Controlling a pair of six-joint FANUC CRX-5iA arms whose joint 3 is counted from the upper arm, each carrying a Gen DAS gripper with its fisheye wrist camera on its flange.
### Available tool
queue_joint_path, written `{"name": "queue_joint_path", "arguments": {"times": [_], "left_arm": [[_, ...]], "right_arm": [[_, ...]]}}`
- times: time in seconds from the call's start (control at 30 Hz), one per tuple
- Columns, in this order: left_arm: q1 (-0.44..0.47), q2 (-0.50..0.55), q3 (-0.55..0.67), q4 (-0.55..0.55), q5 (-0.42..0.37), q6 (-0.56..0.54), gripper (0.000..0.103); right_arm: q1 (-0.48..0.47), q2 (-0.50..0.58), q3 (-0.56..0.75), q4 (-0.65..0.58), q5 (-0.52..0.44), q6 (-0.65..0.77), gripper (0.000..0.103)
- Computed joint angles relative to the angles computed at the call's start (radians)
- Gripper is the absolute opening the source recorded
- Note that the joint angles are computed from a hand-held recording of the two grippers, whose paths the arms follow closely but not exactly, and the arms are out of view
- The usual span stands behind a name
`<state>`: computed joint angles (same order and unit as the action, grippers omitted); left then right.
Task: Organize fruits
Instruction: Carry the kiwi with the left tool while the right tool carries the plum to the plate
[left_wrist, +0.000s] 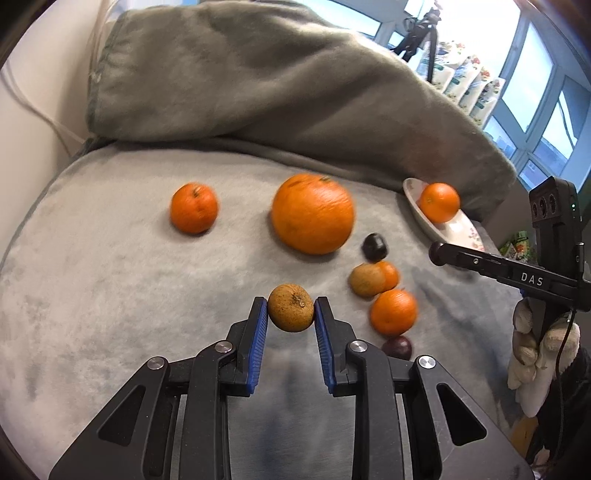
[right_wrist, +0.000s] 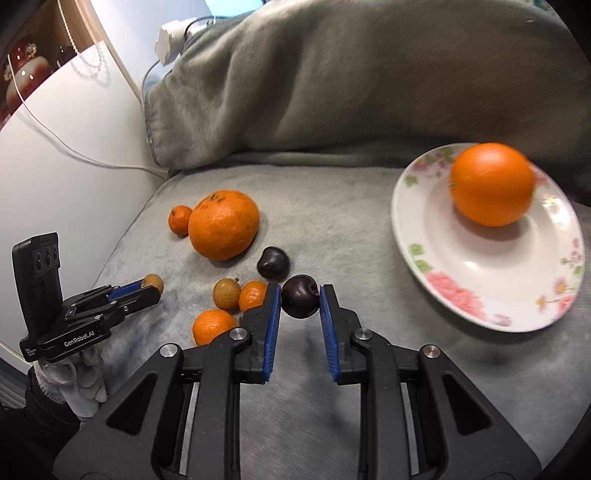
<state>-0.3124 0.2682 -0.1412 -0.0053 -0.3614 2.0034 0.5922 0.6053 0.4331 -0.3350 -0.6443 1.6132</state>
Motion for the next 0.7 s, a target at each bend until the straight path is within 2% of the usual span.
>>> {"name": "queue_joint_path", "arguments": {"times": [0.27,0.47,0.7], "left_arm": [[-0.028,0.047,0.066,0.069,0.019,-0.094,0.024],[-0.057,0.106,0.136,0.159,0.037,-0.206,0.024],[-0.091,0.199,0.264,0.239,0.021,-0.322,0.024]], "right_arm": [[-0.013,-0.072,-0.107,0.064,0.081,-0.053,0.023],[-0.032,-0.102,-0.161,0.121,0.125,-0.109,0.023],[-0.064,-0.115,-0.2,0.178,0.159,-0.172,0.023]]}}
